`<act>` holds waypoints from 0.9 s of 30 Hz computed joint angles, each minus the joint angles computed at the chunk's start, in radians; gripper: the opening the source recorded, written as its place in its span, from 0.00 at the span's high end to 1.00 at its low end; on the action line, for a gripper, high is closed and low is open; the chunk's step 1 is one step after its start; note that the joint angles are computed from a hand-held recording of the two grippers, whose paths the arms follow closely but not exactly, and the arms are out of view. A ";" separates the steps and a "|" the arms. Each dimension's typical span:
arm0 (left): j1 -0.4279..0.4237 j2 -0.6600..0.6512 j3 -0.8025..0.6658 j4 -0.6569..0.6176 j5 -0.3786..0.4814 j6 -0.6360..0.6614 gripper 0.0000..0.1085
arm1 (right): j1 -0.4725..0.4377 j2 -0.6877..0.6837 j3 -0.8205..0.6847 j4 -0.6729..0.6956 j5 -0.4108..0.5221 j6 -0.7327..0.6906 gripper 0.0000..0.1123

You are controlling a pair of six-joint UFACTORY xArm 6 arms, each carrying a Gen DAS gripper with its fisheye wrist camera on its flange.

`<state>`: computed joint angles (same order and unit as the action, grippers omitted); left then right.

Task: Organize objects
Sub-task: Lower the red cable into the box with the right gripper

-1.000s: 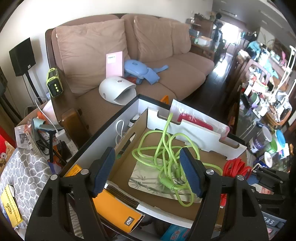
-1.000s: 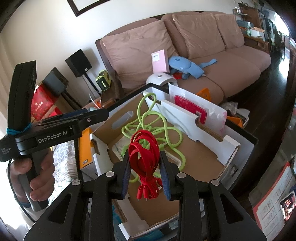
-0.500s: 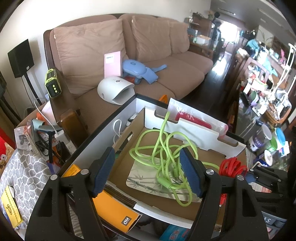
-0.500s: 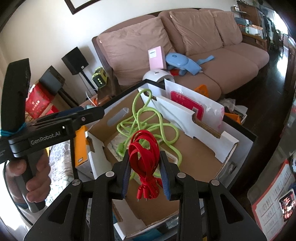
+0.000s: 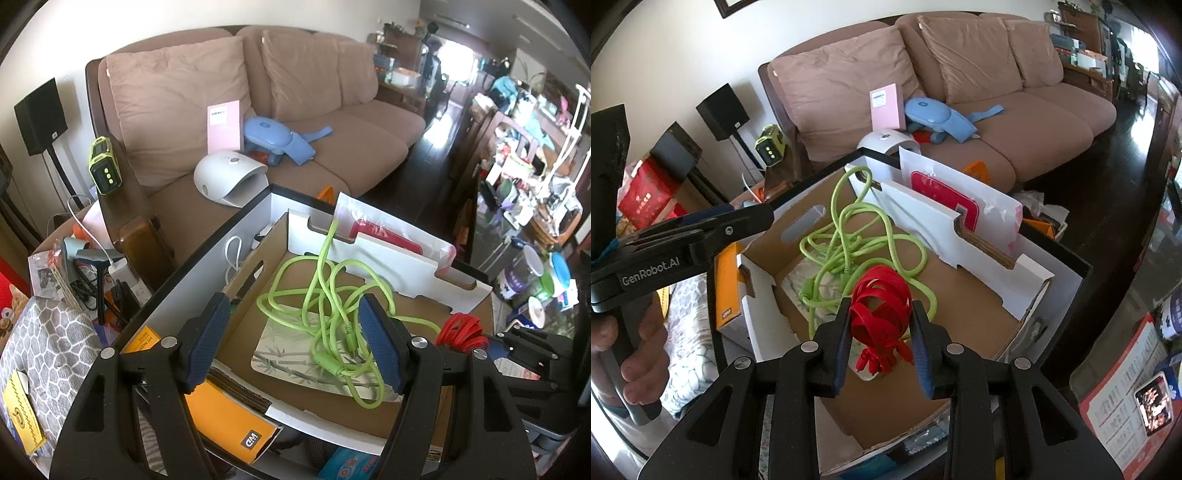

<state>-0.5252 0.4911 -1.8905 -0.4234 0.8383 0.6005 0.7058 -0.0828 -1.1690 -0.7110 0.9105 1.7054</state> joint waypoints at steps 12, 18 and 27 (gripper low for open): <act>-0.001 -0.004 0.014 -0.005 -0.007 0.000 0.36 | 0.013 -0.003 -0.011 -0.037 0.072 0.020 0.72; -0.001 -0.003 0.014 -0.005 -0.011 0.000 0.36 | 0.026 -0.021 -0.003 -0.071 0.121 0.068 0.72; 0.002 0.001 0.009 -0.004 -0.010 -0.002 0.36 | 0.035 -0.045 0.014 -0.112 0.129 0.124 0.70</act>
<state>-0.5233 0.4918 -1.8813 -0.4270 0.8285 0.5980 0.7406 -0.1277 -1.1550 -0.8234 1.0400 1.8295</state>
